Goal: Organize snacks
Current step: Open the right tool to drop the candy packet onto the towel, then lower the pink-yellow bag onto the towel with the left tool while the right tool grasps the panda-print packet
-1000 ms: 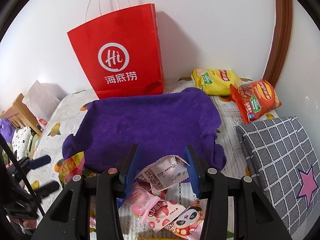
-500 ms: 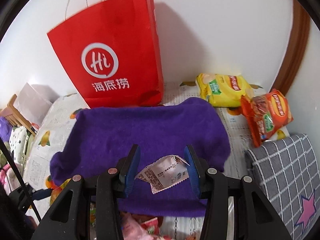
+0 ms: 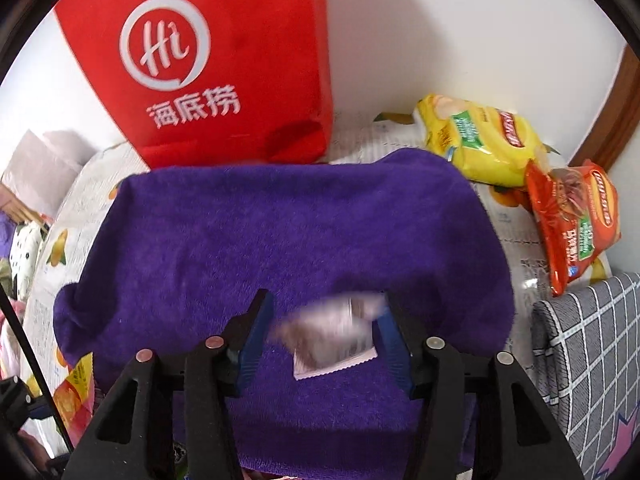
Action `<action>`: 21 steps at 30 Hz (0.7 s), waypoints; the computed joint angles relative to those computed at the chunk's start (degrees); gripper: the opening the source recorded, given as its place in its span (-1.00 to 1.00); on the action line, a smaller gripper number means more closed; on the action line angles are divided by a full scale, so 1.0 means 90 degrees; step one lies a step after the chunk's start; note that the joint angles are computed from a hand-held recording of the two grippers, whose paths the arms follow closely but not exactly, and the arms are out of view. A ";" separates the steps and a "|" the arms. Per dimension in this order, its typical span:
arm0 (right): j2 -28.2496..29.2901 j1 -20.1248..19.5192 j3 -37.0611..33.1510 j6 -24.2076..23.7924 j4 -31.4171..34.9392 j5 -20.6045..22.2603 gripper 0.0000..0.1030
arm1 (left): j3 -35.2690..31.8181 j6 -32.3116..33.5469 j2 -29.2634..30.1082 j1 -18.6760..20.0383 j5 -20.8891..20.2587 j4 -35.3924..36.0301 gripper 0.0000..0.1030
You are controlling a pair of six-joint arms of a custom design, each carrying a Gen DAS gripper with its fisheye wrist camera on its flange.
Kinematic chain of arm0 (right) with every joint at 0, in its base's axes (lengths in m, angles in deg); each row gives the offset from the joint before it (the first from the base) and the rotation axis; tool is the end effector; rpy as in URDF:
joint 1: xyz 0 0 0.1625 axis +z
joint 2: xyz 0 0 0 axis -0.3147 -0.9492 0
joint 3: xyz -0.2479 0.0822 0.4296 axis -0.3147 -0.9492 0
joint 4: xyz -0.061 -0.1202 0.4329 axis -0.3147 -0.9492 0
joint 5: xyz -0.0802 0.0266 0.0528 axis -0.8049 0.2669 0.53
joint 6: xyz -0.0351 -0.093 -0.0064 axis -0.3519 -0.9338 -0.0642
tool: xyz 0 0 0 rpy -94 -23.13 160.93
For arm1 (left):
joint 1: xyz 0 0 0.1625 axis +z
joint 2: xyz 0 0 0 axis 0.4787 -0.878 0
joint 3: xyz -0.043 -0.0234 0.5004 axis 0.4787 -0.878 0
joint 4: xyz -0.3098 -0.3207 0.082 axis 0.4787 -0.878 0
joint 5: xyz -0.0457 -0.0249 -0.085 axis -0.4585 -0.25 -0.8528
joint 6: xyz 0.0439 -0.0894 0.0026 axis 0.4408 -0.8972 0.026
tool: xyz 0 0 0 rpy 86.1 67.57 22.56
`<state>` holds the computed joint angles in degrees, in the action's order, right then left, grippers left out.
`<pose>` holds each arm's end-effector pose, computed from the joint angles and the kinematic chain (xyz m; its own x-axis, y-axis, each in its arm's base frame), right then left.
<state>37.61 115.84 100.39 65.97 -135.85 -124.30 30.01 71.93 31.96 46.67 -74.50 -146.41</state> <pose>0.1838 -0.8523 -0.0096 -0.7572 -0.0253 0.6527 -0.3220 0.8839 -0.3392 -0.0213 -0.7283 0.1826 -0.6396 0.5962 -0.4853 0.7425 0.6426 -0.1892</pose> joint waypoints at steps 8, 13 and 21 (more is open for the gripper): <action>-0.0219 0.0138 0.0420 -0.0244 -0.0504 0.0110 0.24 | 0.0082 -0.0064 -0.0048 -0.0007 0.0000 -0.0082 -0.40; -0.0498 0.0227 0.0937 -0.0223 -0.0970 0.0196 0.24 | 0.0142 -0.0254 -0.0126 0.0017 -0.0023 -0.0111 -0.44; -0.0947 0.0321 0.1808 -0.0108 -0.1511 0.0269 0.24 | 0.0305 -0.0528 -0.0357 -0.0014 -0.0061 -0.0266 -0.44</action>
